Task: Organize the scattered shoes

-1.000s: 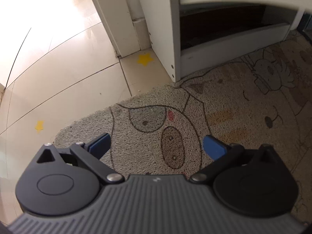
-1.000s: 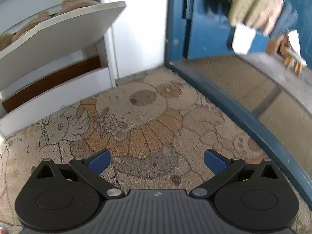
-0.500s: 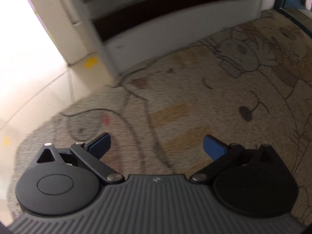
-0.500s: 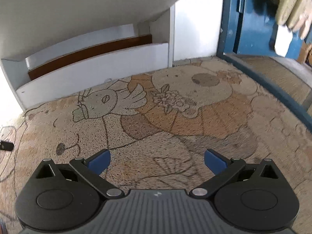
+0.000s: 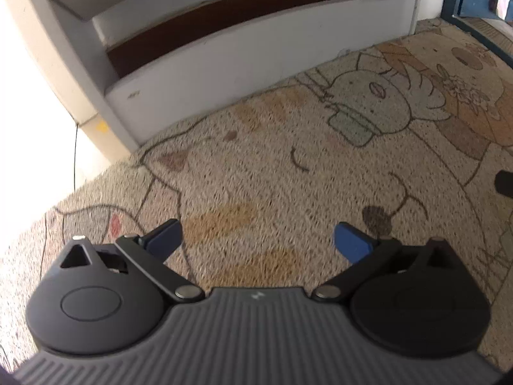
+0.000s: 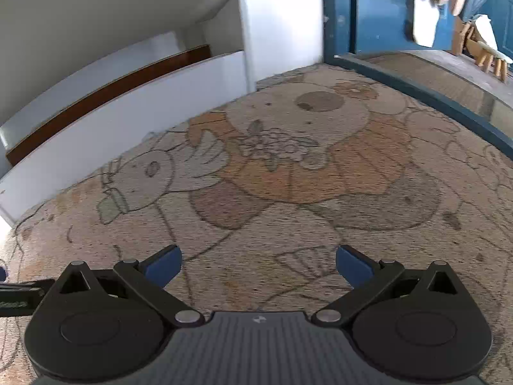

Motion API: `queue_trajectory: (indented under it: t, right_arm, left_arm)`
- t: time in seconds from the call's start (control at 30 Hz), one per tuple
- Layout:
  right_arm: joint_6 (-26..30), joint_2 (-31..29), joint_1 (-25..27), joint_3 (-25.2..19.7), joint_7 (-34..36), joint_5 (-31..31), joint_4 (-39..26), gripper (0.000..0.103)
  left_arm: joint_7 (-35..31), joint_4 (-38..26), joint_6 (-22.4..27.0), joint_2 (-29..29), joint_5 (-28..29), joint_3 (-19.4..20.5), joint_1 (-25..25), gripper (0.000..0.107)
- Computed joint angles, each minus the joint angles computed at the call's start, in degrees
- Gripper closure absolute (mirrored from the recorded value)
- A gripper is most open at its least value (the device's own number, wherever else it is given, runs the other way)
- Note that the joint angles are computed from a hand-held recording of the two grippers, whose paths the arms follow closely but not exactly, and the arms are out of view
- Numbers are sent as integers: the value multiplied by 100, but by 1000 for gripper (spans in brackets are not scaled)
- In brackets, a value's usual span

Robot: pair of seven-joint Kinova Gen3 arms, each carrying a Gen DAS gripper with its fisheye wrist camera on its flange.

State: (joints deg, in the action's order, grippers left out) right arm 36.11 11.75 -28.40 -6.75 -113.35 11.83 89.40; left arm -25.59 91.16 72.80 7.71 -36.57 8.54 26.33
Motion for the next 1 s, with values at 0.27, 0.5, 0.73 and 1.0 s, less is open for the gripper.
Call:
queue_trajectory:
  t: [0.27,0.5,0.73,1.0]
  right_arm:
    - [-290,111,-154,-111,327,-64,63,0]
    - [-430,168,-330,-34,314,61,113,0]
    - [-514,238,-475,120,-146,388,150,0]
    - [-519,278,-619,98,-167,516,236,0]
  left_arm:
    - [333,193,-185,93,-218,-74,26,4]
    - [857,469,-466,15,-466,-57,4,4]
    - [1053,664,-755,81,-920,-38,139,4]
    - [1836,1030,-945,2,-1321,-15,263,4]
